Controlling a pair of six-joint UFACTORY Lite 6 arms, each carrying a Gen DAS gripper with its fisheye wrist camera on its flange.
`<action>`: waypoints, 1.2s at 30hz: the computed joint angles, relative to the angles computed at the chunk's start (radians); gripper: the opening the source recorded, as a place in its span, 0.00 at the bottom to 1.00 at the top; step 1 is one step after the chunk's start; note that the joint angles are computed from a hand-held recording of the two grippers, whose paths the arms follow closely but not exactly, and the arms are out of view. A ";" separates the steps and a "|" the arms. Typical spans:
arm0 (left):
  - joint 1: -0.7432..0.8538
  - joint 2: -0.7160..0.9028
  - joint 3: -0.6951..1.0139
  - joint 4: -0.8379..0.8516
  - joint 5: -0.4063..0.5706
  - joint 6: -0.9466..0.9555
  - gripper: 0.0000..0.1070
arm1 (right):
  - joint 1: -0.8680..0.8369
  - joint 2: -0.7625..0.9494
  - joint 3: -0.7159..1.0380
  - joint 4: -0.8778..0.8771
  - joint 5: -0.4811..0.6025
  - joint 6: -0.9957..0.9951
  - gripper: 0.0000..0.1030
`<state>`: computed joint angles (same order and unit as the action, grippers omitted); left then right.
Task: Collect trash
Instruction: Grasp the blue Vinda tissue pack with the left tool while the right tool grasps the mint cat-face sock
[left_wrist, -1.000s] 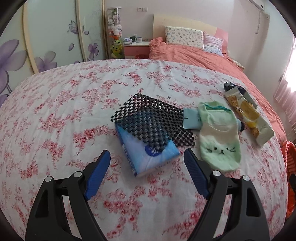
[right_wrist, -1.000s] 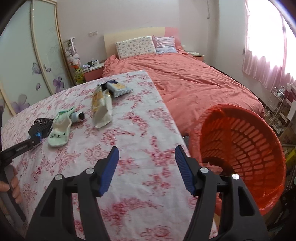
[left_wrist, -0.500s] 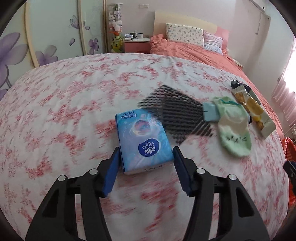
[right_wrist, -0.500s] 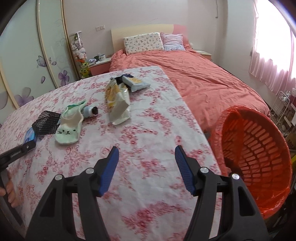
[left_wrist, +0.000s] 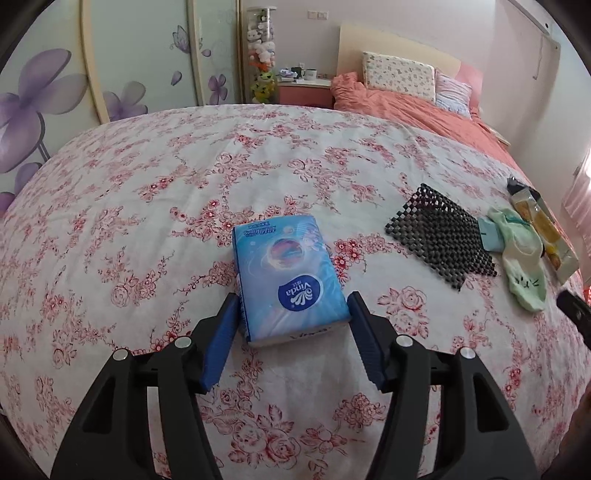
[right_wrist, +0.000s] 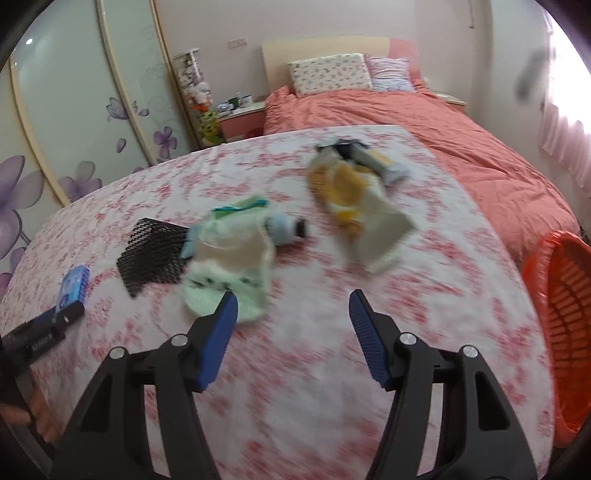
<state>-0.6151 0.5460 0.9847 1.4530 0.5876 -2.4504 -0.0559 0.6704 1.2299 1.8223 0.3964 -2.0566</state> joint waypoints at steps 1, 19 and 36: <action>0.001 -0.001 -0.001 0.005 -0.003 -0.003 0.58 | 0.015 0.012 0.016 0.001 -0.007 0.011 0.60; 0.014 -0.003 -0.012 0.043 -0.021 -0.024 0.63 | 0.243 0.158 0.227 -0.084 -0.260 0.207 0.52; 0.049 -0.018 -0.040 0.137 -0.040 -0.115 0.63 | 0.094 0.101 0.125 -0.028 -0.141 0.096 0.12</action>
<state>-0.5664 0.5285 0.9444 1.5901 0.5476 -2.5652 0.0382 0.7710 1.3551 1.7940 0.2552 -1.9611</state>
